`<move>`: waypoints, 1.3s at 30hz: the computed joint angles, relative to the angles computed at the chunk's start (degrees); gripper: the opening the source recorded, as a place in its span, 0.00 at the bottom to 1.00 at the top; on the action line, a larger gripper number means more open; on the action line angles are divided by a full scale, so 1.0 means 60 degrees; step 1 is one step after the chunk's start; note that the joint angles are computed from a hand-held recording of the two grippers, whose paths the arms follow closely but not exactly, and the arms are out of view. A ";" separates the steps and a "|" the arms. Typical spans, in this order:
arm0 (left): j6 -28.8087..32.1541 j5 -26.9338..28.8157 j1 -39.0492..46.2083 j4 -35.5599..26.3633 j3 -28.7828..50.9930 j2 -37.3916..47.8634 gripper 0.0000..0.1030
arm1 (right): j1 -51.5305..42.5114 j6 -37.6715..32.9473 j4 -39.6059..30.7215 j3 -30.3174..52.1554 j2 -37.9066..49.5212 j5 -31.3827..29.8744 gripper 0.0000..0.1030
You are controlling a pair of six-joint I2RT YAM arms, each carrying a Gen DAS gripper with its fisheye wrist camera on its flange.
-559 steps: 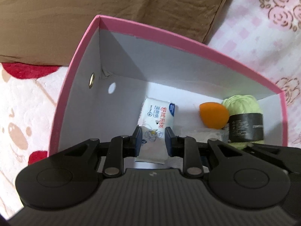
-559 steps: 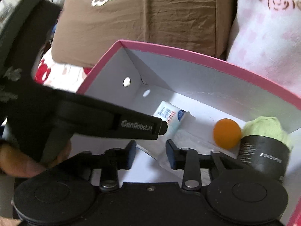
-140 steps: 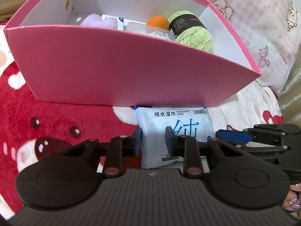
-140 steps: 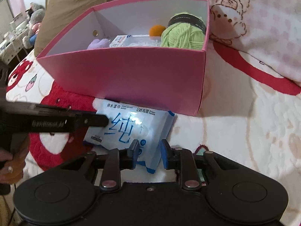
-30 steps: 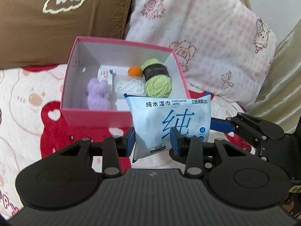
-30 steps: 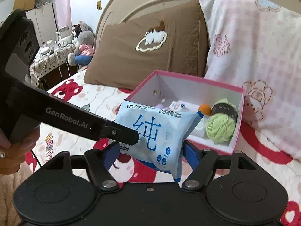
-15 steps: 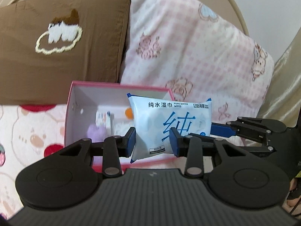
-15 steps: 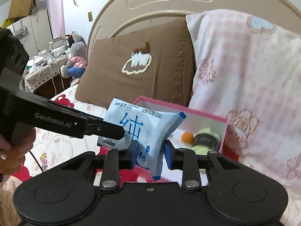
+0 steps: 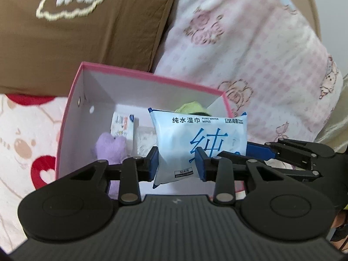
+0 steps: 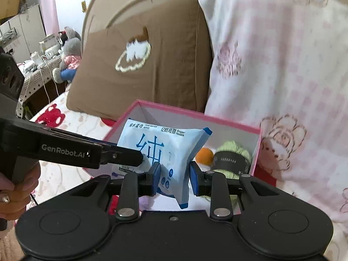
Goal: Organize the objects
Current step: 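Lower the wipe pack into the pink box beside the plush toy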
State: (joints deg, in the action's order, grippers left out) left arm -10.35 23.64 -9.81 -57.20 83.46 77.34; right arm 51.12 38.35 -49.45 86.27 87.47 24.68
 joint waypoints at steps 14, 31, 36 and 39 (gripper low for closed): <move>0.0477 -0.0386 -0.0138 0.0904 -0.1413 0.0443 0.30 | -0.0729 -0.0117 0.1161 -0.1332 0.0510 -0.1310 0.32; 0.1112 -0.0759 -0.0303 0.1434 -0.2064 0.0999 0.29 | -0.1186 0.0539 0.1375 -0.1623 0.1260 -0.2192 0.33; 0.1251 -0.1007 -0.0353 0.1372 -0.1787 0.1293 0.29 | -0.1254 0.1230 0.0983 -0.1183 0.1692 -0.2426 0.33; 0.1209 -0.0819 -0.0242 0.1268 -0.1801 0.1444 0.29 | -0.1215 0.1323 0.0779 -0.0909 0.1999 -0.2339 0.33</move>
